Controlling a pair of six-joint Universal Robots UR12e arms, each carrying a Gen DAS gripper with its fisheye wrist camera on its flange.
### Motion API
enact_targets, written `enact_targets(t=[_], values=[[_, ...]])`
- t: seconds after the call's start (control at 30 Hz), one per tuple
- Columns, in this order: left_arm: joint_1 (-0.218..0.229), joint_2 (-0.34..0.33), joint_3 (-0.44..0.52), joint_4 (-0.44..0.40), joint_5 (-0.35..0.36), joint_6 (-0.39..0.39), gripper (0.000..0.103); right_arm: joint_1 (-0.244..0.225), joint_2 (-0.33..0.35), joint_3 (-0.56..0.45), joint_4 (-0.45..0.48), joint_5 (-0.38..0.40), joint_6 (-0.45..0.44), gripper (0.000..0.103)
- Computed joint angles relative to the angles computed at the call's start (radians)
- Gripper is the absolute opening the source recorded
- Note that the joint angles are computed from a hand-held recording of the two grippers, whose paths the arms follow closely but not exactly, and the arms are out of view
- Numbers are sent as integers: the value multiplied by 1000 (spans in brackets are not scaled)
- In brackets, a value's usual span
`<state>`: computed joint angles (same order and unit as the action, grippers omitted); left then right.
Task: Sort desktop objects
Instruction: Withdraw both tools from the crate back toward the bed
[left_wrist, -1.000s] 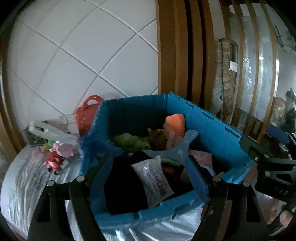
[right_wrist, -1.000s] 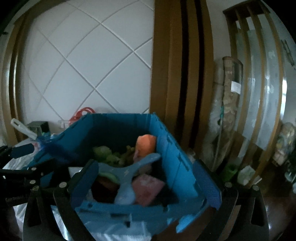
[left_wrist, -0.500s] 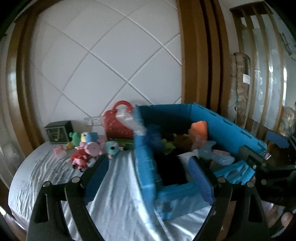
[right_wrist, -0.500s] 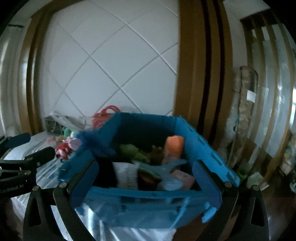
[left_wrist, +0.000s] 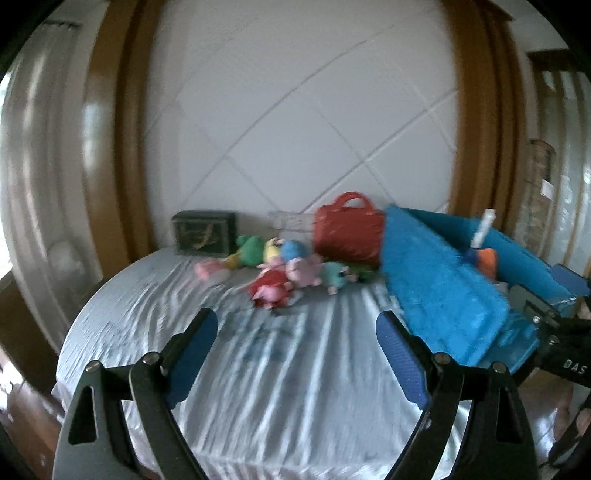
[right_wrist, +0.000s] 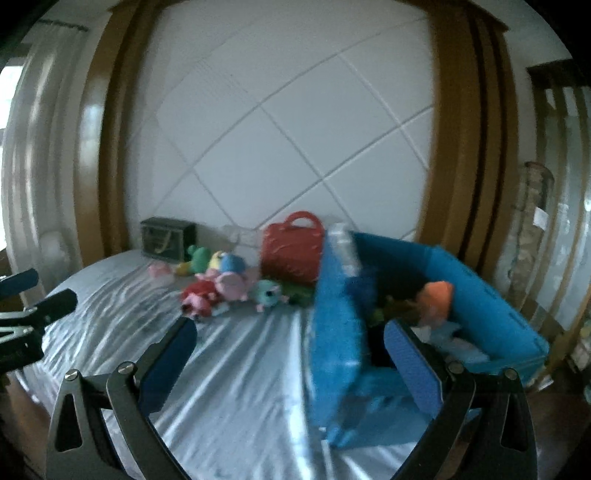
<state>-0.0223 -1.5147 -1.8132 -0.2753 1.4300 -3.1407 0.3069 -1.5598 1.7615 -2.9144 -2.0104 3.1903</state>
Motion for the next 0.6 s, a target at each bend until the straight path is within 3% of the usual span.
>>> enact_targets(t=[0.23, 0.4, 0.6], values=[[95, 4, -25, -29, -39, -21, 88, 51, 76, -86, 79, 1, 16, 103], [117, -28, -3, -59, -19, -30, 88, 54, 132, -138, 109, 33, 8, 103], [109, -123, 79, -90, 22, -35, 88, 15, 207, -207, 140, 99, 27, 103]])
